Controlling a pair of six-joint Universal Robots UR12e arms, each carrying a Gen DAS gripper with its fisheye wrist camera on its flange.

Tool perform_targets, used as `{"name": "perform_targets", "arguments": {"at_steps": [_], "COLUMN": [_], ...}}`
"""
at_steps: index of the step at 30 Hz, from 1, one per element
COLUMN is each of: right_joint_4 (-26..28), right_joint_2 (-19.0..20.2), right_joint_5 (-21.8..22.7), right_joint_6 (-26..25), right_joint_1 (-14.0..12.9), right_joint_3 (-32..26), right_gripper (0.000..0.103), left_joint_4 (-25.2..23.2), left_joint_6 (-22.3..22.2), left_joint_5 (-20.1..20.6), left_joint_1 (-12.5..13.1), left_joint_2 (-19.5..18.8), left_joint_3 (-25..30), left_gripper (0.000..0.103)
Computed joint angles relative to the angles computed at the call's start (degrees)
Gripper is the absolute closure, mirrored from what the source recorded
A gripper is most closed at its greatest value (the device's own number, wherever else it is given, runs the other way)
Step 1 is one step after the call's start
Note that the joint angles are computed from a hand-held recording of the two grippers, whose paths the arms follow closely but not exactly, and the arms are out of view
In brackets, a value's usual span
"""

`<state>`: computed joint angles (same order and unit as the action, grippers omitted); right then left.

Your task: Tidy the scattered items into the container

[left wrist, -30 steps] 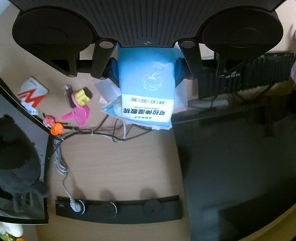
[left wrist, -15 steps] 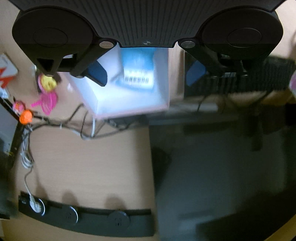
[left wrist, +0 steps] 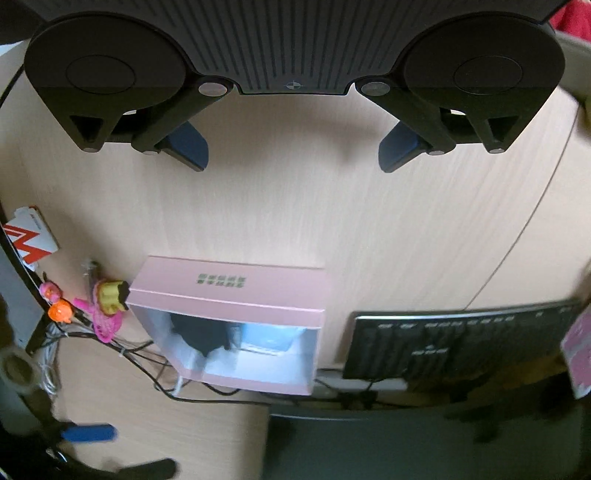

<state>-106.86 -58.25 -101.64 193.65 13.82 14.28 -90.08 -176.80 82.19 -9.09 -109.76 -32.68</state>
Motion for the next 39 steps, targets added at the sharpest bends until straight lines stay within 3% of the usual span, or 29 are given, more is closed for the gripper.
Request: {"name": "perform_targets", "arguments": {"at_steps": [4,9,12,15,18,21,25,27,29,31,32,39], "right_joint_4": [-6.9,-7.7,-3.1,5.0,13.6,16.4,12.7,10.6,9.9,9.2,8.5,5.4], "right_joint_2": [-7.7,-15.1,-19.1,-21.6,-23.2,-24.4,-26.2,-26.4,-26.3,-26.5,-26.7,-28.0], "right_joint_5": [-4.0,-15.8,-22.6,-28.4,-32.5,-35.1,-35.7,-34.4,-32.3,-29.5,-28.2,-22.6], "right_joint_6": [2.6,4.6,9.9,17.5,24.8,27.0,24.9,23.1,21.3,20.0,19.4,19.9], "right_joint_1": [1.0,4.4,6.9,9.1,10.7,10.9,8.7,6.7,4.2,1.7,0.5,-6.1], "right_joint_3": [14.1,27.0,33.0,35.7,36.5,37.3,40.2,41.0,41.6,42.5,43.2,48.6], "right_gripper": [0.008,0.004,0.004,0.004,0.004,0.004,0.004,0.011,0.043,0.067,0.071,0.071], "left_joint_4": [-0.2,2.8,1.7,0.4,-0.4,-0.6,1.1,1.0,1.0,1.0,0.6,-3.8], "left_joint_6": [0.1,5.0,7.9,9.3,11.1,11.8,12.5,10.8,8.9,7.5,6.9,2.6], "left_joint_5": [-1.7,-4.7,-7.4,-11.2,-13.0,-14.3,-13.2,-11.4,-9.1,-6.4,-4.8,4.4], "left_joint_1": [0.5,0.1,-0.3,-0.5,-1.3,-2.2,-3.2,-3.7,-4.2,-4.8,-5.1,-6.5], "left_joint_2": [0.1,1.1,0.7,0.5,0.1,-0.2,0.2,-0.1,-0.5,-0.7,-0.8,-2.5], "left_joint_3": [0.4,-2.0,-1.5,-1.6,-1.6,-1.2,-1.7,-1.1,-0.3,0.2,0.6,4.4], "left_gripper": [0.000,0.000,0.000,0.000,0.000,0.000,0.000,0.000,0.000,0.000,0.000,0.000]}}
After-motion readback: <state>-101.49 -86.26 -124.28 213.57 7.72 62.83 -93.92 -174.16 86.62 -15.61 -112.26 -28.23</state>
